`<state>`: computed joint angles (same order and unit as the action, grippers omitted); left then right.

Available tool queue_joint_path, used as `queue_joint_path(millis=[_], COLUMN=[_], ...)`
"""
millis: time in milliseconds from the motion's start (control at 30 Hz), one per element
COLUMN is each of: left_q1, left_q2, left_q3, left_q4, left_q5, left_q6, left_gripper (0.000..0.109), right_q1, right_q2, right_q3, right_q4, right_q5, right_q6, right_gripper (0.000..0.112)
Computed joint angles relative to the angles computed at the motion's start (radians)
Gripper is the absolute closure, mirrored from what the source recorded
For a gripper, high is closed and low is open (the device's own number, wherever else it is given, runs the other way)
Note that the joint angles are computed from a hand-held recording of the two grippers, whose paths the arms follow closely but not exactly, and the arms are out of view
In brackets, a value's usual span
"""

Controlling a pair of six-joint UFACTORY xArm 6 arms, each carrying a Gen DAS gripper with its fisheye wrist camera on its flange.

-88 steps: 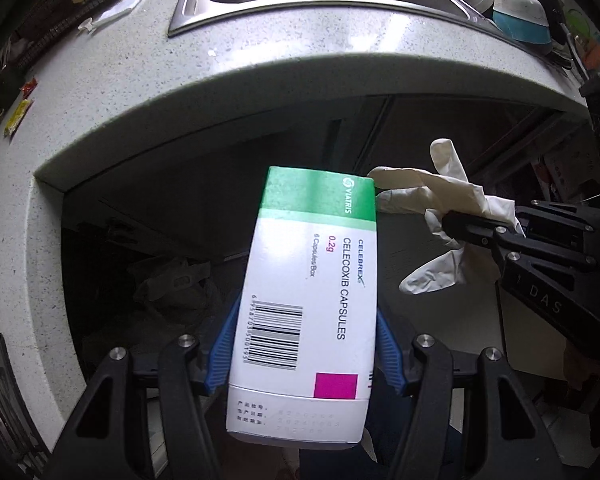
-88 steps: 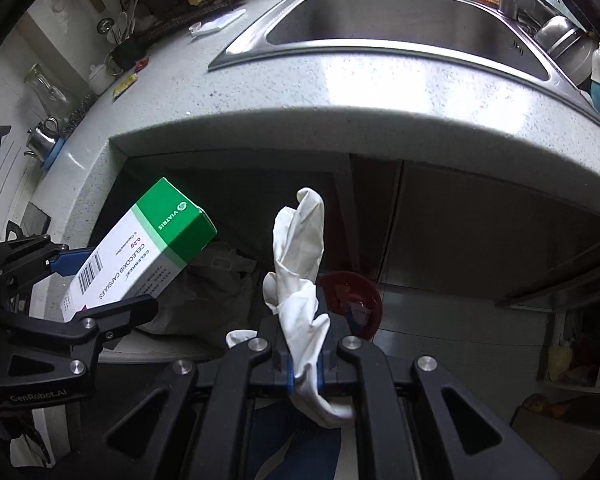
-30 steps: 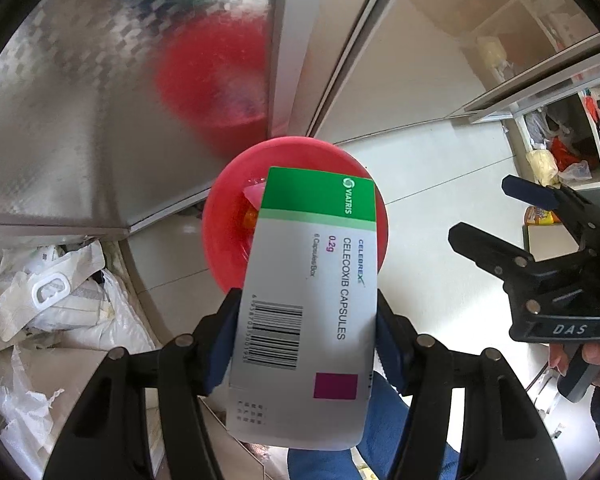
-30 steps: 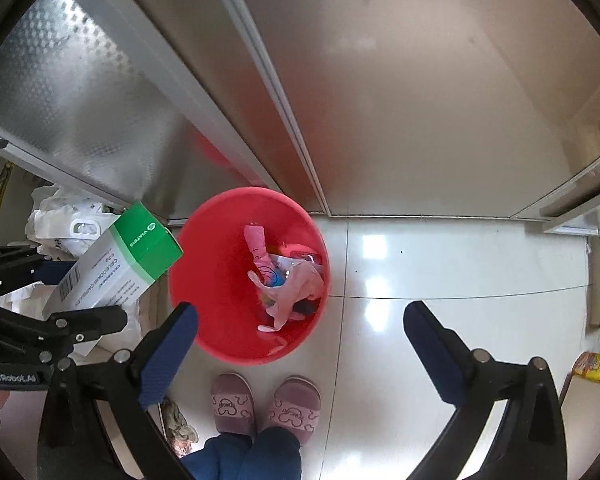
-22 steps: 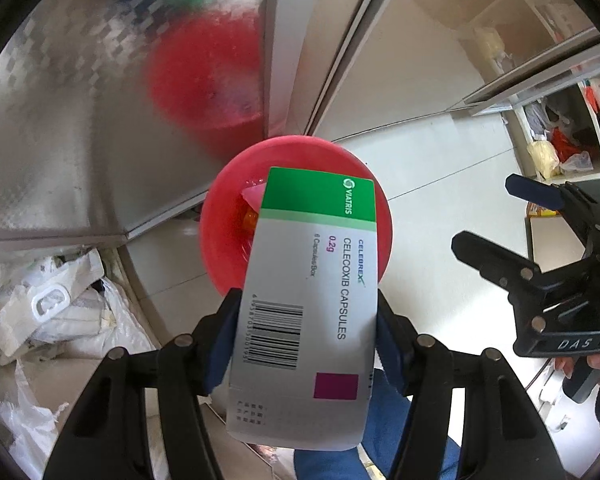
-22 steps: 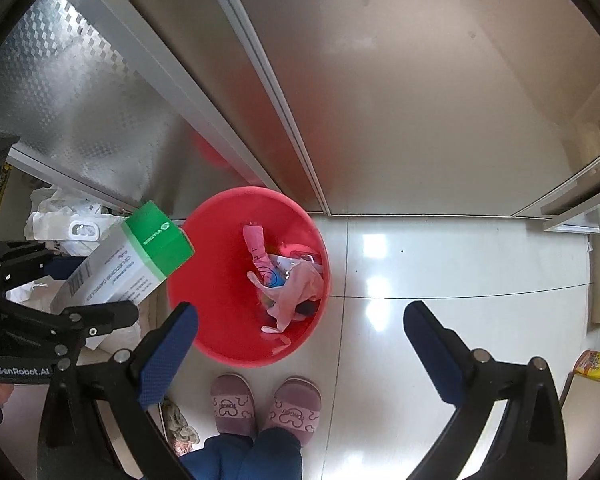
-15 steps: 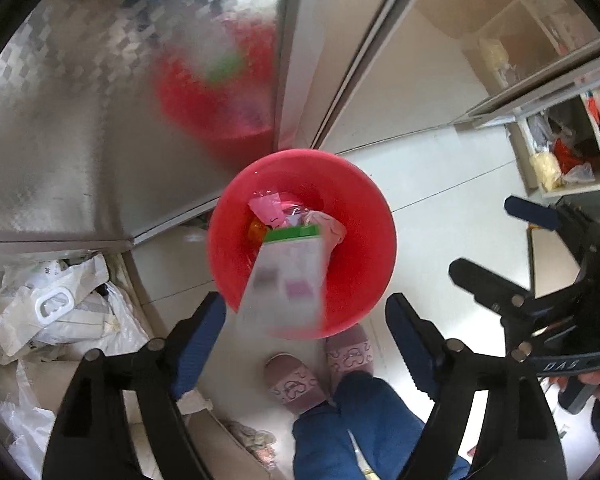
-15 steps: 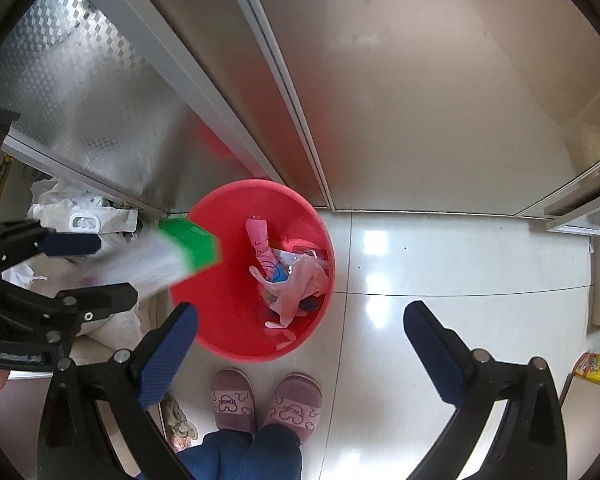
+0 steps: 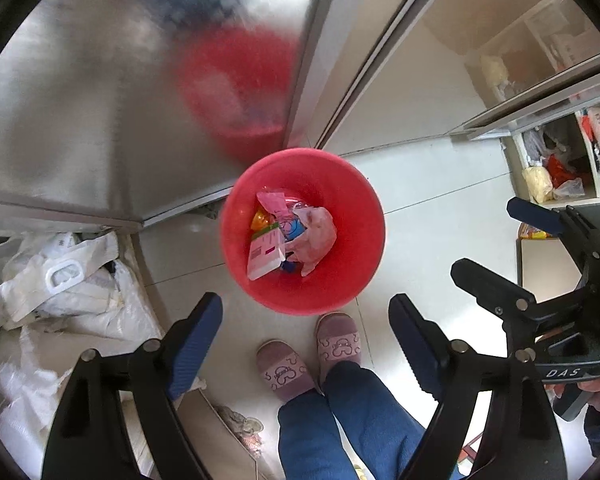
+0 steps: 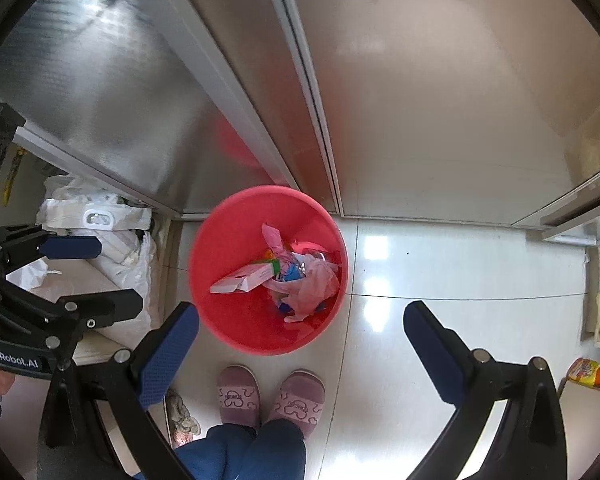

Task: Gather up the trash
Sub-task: 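Raise both tools back up to the counter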

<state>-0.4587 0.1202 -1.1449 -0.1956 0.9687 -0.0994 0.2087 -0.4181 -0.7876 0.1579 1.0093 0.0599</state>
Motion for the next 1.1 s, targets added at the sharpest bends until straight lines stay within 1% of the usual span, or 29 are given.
queue_joint_path(millis=[133,300,400,467,600,700,767,833,933,1000,1100], left_q1=[0.006,0.007,0.021,0.023,0.039,0.041,0.051,0.063,0.108,0.118,0.142], left_q2=[-0.105,-0.229,-0.275,-0.290,-0.304,-0.299,-0.294,-0.313,-0.320,-0.318,-0.308], left_q3=[-0.006,-0.084,-0.174,-0.252,-0.402,-0.517,-0.585,-0.615,-0.655,-0.687,-0.735], left_q4=[0.017,0.063,0.050,0.075,0.088,0.133,0.154,0.188,0.178,0.211,0.258], left_q5=[0.083,0.260,0.380,0.457,0.555,0.608,0.628,0.623,0.624,0.642,0.668], left_q6=[-0.030,-0.083,-0.090,-0.091,-0.107,-0.142,-0.167,-0.214,-0.275,-0.275,-0.288], left_gripper=[0.025,0.025,0.025,0.025,0.025,0.025,0.025,0.025,0.025,0.025,0.025], right_q1=[0.023,0.061,0.074,0.088,0.114,0.128,0.142,0.162,0.162,0.153,0.167], right_q2=[-0.033,-0.065,-0.052,-0.028,0.049,0.117,0.166,0.207,0.282,0.335,0.440], right_q3=[-0.078,-0.237,-0.386,-0.498,-0.736,-0.911,-1.026,-1.119,-1.264,-1.355,-1.526], right_q4=[-0.016,-0.052,-0.048,-0.046,-0.053,-0.058,-0.066,-0.081,-0.064,-0.039,-0.030], right_q5=[0.103,0.263,0.378,0.447,0.576,0.654,0.694,0.722,0.754,0.776,0.808], right_q6=[0.038,0.094,0.134,0.157,0.190,0.190,0.190,0.194,0.190,0.163,0.130], right_gripper=[0.010,0.010,0.010,0.010,0.010,0.010,0.010,0.010,0.010,0.010,0.010])
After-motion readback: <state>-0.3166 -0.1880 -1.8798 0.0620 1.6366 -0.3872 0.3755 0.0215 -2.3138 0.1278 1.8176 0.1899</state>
